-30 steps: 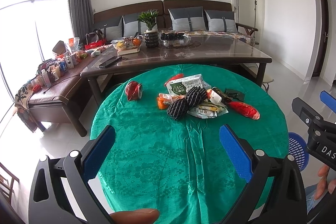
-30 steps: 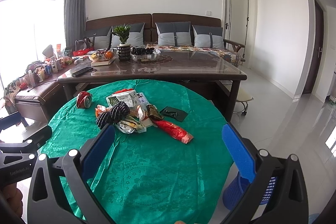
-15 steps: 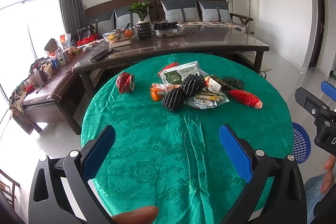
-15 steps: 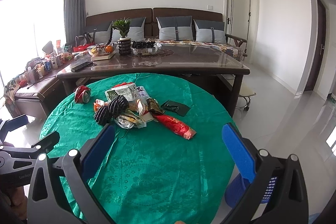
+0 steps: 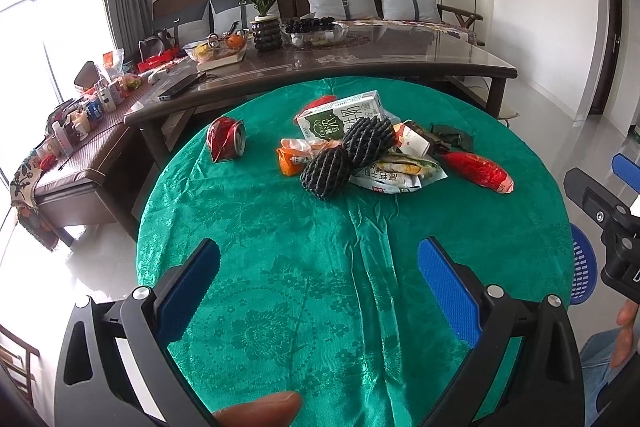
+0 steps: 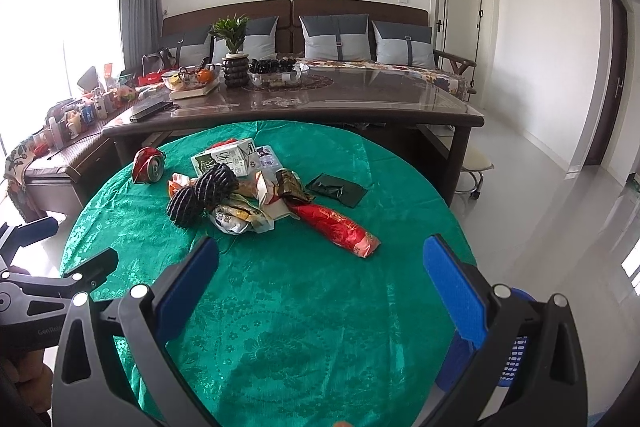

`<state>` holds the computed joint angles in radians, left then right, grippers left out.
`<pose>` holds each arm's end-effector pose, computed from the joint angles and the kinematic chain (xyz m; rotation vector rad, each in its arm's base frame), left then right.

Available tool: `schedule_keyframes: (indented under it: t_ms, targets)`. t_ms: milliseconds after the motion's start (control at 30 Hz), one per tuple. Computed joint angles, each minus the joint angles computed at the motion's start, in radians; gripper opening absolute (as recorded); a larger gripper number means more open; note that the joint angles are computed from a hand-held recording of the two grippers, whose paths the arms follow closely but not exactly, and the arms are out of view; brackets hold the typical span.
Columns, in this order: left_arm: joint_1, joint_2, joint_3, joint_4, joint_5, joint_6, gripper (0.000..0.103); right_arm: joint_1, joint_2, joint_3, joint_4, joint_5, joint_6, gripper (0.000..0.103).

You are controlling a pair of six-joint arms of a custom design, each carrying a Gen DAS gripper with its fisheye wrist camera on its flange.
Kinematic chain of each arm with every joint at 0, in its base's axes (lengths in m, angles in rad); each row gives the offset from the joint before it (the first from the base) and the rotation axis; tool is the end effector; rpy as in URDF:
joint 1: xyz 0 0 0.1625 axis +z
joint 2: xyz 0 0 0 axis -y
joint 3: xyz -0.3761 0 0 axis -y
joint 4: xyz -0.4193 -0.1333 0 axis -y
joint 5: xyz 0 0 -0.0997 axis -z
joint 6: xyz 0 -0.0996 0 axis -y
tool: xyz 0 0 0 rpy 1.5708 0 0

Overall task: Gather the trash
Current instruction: 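Grasp the black mesh net with the left tool while the right tool grasps the red wrapper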

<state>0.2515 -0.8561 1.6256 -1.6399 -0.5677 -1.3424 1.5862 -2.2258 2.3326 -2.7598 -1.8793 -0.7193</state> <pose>-0.5168 -0.3571 0.0496 0.3933 2.0887 -0.9291 0.1080 -0.3168 0.4596 0.6117 -2.1747 1.1482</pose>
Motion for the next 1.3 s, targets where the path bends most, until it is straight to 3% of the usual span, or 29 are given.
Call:
schedule_keyframes:
  t_ms: [367,500,667,800,1000,1133,1300]
  targets:
    - [0.058,0.009,0.016,-0.052,-0.03,0.041,0.098,-0.069,0.049,-0.013,0.016,0.057,-0.029,0.098]
    - [0.104,-0.006,0.076,-0.255,-0.093,0.237,0.098,-0.124,0.066,-0.038,0.061,0.113,-0.065,0.098]
    - [0.158,-0.018,0.106,-0.438,-0.05,0.519,0.098,-0.202,0.137,-0.142,0.184,0.203,-0.147,0.098]
    - [0.228,0.005,0.07,-0.564,-0.05,0.768,0.098,-0.213,0.239,-0.266,0.31,0.208,-0.193,0.098]
    - [0.311,0.067,-0.013,-0.695,-0.155,1.019,0.094,-0.178,0.433,-0.449,0.497,0.105,-0.212,0.097]
    - [0.339,0.113,-0.068,-0.705,-0.194,1.118,0.08,-0.144,0.532,-0.52,0.558,0.015,-0.23,0.072]
    - [0.352,0.137,-0.103,-0.676,-0.222,1.175,0.068,-0.122,0.596,-0.58,0.643,-0.057,-0.237,0.061]
